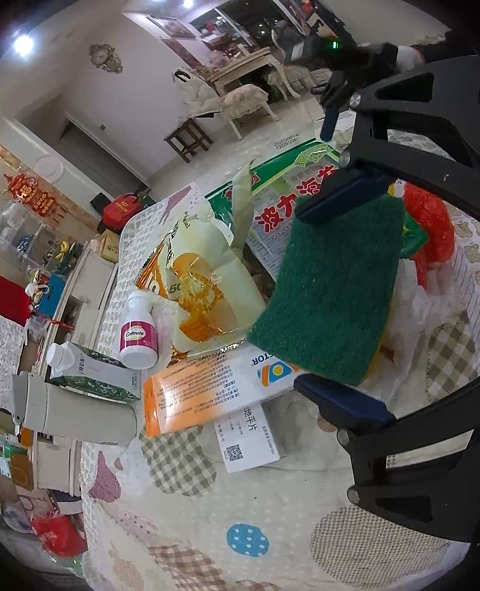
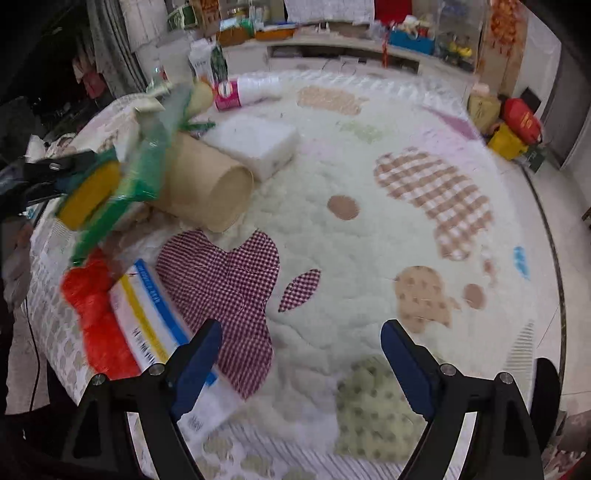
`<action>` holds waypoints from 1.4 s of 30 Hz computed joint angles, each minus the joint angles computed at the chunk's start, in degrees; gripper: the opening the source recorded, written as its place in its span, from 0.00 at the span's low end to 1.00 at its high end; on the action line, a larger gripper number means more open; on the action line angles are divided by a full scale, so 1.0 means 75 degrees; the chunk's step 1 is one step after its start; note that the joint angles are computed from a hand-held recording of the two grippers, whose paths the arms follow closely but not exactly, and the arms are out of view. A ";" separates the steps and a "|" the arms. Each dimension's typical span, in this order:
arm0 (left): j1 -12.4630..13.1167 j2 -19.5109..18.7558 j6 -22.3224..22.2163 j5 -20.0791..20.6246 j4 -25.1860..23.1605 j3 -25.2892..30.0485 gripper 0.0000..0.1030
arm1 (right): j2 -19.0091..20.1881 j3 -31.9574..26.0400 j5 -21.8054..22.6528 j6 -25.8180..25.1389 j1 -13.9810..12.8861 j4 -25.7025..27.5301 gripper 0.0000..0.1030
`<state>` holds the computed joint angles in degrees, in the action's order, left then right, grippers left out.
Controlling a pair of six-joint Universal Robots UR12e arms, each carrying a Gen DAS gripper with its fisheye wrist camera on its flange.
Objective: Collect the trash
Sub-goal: 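Grasp the white-and-blue medicine box with the right tool while the left tool grasps the green sponge, then carry the box and sponge to the black bin and open both tools over it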
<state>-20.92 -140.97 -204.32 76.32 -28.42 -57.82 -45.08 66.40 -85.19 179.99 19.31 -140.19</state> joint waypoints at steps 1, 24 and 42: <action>-0.0009 0.0024 0.0017 0.0021 0.0049 -0.0055 0.76 | -0.0110 0.0169 0.0331 -0.0042 -0.0039 -0.0187 0.84; -0.0172 0.0522 0.0626 0.0561 0.0720 -0.0469 0.17 | -0.0207 0.0677 0.0489 -0.1088 0.0169 -0.1151 0.40; -0.0981 -0.0684 0.1459 0.0492 -0.0358 0.2090 0.17 | -0.1194 0.2299 -0.0364 0.0730 -0.0369 -0.2934 0.40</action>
